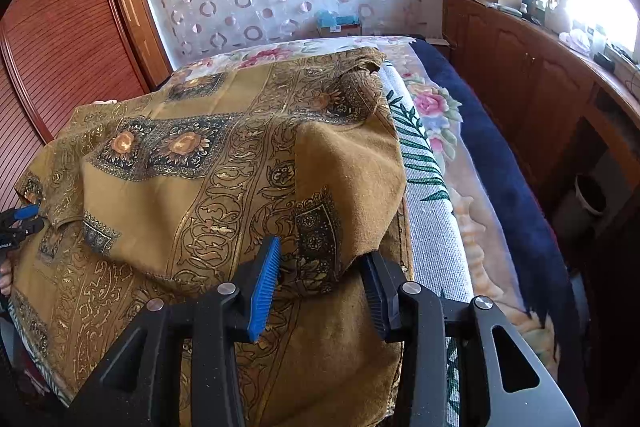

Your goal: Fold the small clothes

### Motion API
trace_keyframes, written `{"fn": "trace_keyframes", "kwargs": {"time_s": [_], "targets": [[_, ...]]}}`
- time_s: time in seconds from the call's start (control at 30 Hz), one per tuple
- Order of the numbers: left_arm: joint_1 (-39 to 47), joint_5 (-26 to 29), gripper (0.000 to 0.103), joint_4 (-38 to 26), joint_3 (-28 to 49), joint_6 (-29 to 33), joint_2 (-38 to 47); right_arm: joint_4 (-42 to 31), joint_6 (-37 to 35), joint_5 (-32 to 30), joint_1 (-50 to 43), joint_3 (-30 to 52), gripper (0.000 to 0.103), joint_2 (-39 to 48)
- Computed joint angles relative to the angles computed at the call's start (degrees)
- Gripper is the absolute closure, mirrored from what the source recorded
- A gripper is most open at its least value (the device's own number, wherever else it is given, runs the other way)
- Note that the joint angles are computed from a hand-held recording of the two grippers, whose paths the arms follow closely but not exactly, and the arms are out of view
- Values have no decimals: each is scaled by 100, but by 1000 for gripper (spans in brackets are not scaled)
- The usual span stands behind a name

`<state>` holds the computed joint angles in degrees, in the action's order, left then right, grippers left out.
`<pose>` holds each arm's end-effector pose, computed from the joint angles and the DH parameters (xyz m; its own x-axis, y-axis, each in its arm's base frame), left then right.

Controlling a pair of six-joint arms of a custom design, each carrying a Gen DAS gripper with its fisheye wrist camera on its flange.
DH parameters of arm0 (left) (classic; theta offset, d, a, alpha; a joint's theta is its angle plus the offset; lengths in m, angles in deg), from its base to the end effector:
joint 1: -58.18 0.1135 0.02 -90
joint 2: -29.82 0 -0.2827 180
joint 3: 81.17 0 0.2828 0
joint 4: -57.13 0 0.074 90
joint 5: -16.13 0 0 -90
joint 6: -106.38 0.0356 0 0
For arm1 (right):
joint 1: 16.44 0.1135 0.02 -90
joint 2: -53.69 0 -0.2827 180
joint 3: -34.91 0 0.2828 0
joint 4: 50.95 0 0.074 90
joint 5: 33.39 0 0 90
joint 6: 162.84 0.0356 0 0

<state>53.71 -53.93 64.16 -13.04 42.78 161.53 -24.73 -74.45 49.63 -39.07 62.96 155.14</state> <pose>0.3910 -0.0427 -0.0184 -0.6292 0.4684 -0.6202 0.6034 0.7974 -0.0098 0.2151 -0.0850 0.0394 -0.6853 0.2555 -0.6819 0.2865 0.9555 0.0700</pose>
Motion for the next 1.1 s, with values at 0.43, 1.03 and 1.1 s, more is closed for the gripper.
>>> {"fn": "trace_keyframes", "kwargs": {"time_s": [0.43,1.03,1.1], "targets": [[437,327,29,1093,-927,-323,-877,32,69,336,291,-10,61,17],[832,158,53,1106,-211,-580,-368,45,57,308,276,12,61,54],[799,48,53,1230,-230,-578,-329,50,56,310,278,14,61,62]]}}
